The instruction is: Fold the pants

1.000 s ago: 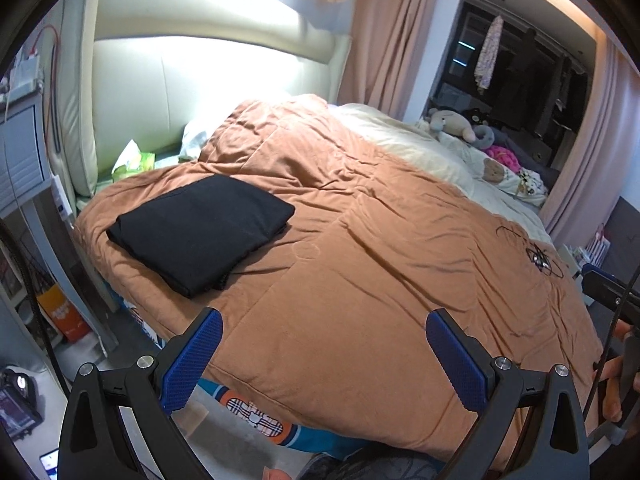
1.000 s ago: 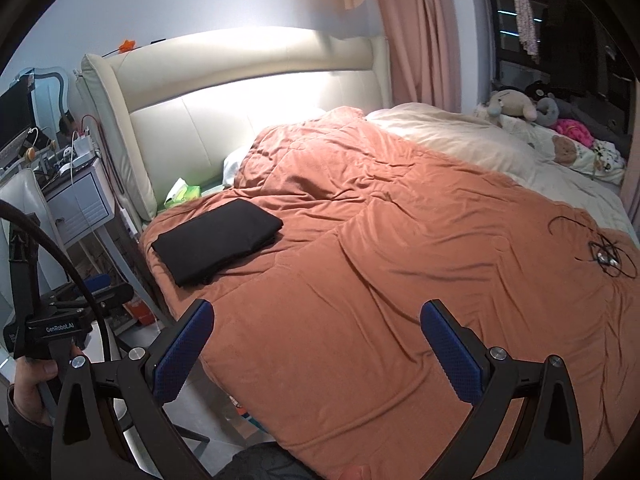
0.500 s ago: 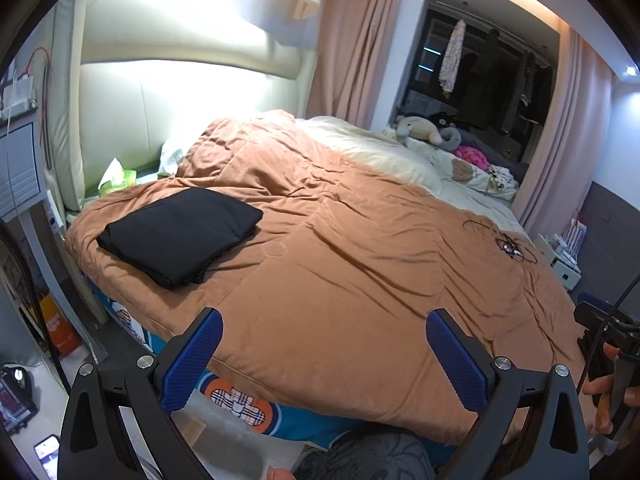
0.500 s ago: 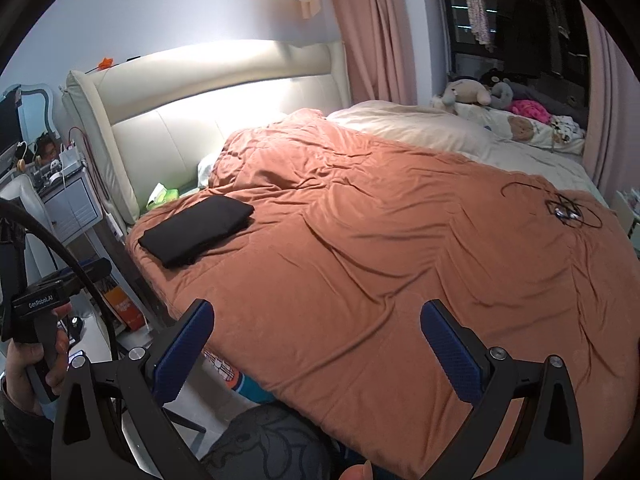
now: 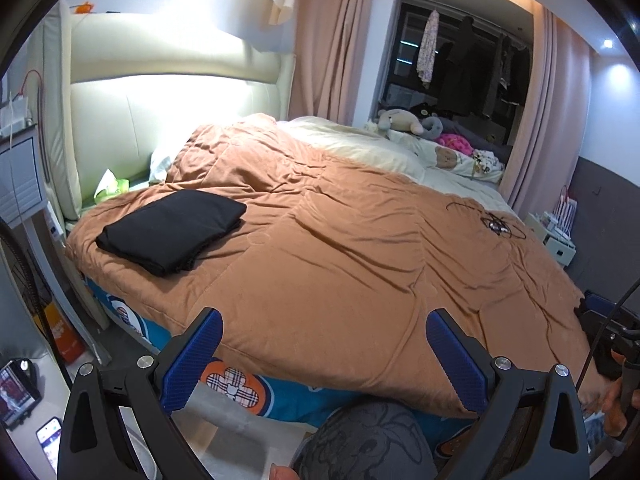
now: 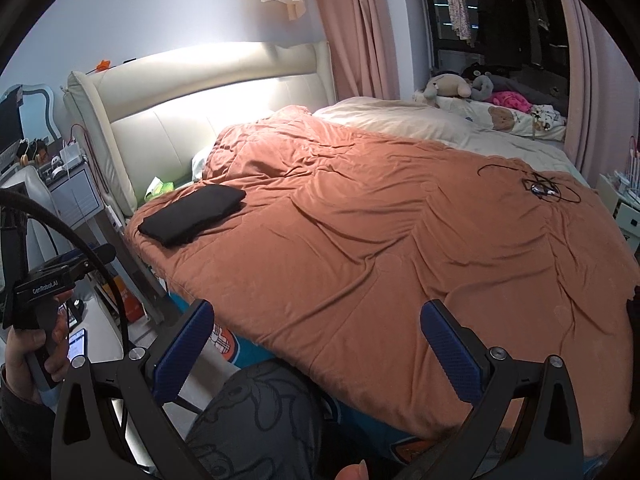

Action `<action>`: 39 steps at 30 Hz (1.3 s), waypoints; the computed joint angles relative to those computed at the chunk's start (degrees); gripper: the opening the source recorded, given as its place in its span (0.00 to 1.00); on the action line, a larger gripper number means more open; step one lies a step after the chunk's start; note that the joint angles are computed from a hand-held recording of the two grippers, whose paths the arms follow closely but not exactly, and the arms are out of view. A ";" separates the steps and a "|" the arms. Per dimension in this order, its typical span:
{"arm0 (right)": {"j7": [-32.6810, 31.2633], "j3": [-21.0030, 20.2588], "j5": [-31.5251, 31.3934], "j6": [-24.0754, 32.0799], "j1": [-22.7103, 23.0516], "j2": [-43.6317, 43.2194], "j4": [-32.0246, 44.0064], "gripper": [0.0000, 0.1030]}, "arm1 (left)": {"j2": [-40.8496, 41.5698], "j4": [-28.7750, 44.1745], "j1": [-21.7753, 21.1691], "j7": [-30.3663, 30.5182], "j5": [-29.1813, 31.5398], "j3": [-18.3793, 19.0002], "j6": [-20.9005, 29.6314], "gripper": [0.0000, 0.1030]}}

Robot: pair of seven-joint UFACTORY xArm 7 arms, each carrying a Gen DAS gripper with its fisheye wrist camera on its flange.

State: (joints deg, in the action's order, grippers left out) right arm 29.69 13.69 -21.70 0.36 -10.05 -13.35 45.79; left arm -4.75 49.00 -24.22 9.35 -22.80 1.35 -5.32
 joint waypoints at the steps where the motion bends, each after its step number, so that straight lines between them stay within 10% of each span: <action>1: 0.38 0.26 -0.14 0.08 -0.20 -0.75 -0.70 1.00 | -0.30 -0.62 1.76 -1.55 1.65 -1.73 -0.21 1.00; 26: 0.41 11.35 7.39 -5.31 -9.93 -12.35 -12.49 1.00 | -8.43 -8.72 17.93 -20.11 21.92 -16.63 -3.32 1.00; 39: -2.07 13.31 11.62 -7.16 -11.09 -13.07 -14.08 1.00 | -9.42 -9.41 17.49 -21.91 24.67 -16.08 -3.52 1.00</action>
State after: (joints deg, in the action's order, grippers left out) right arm 27.62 27.01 -10.08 -6.80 -21.14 -26.42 31.71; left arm -14.17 39.59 -6.73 -12.57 1.87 -14.72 -8.83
